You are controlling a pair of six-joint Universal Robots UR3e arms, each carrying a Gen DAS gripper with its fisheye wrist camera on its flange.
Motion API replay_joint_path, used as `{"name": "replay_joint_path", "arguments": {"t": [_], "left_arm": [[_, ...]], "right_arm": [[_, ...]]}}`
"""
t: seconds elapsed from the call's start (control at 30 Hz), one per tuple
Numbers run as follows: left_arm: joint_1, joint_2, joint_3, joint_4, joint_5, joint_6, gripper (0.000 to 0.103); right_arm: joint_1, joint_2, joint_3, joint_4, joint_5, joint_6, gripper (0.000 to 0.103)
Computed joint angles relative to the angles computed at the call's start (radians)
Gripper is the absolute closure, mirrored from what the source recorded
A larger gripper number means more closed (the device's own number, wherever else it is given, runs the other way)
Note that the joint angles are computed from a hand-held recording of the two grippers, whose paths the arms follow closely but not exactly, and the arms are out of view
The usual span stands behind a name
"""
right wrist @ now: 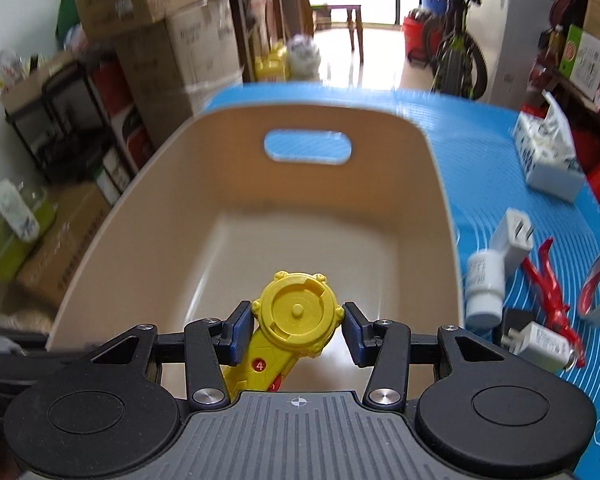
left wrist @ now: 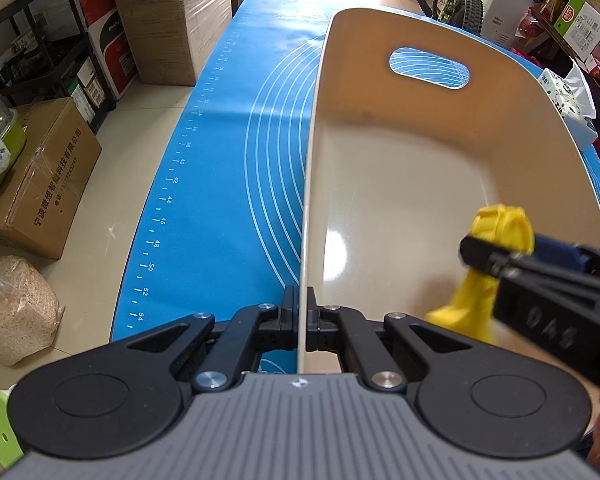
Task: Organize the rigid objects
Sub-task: 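Lift the yellow toy with the right tool and drop it into the basket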
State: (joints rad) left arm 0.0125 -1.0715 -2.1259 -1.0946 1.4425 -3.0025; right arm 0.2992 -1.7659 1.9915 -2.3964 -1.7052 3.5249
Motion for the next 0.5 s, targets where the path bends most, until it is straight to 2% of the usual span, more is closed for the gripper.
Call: {"name": "replay_joint_path", "arguments": {"t": [0.1,0.4,0.47,0.5], "left_arm": [[-0.002,-0.003,-0.001,0.005,0.002,-0.002,0.100],[0.005,-0.003,-0.004,0.007,-0.001,0.005,0.100],[0.006,-0.002,-0.004,0.006,-0.003,0.006,0.100],[0.006,-0.002,-0.004,0.006,-0.003,0.007,0.100]], "right_arm": [[-0.009,0.004,-0.019,0.044,0.028,-0.004,0.050],[-0.067,-0.102,0.016,0.032,0.091,-0.051,0.038],[-0.059,-0.128,0.014,0.032,0.057,-0.060,0.022],[-0.064,-0.150,0.020,0.028,0.051,-0.067,0.022]]}}
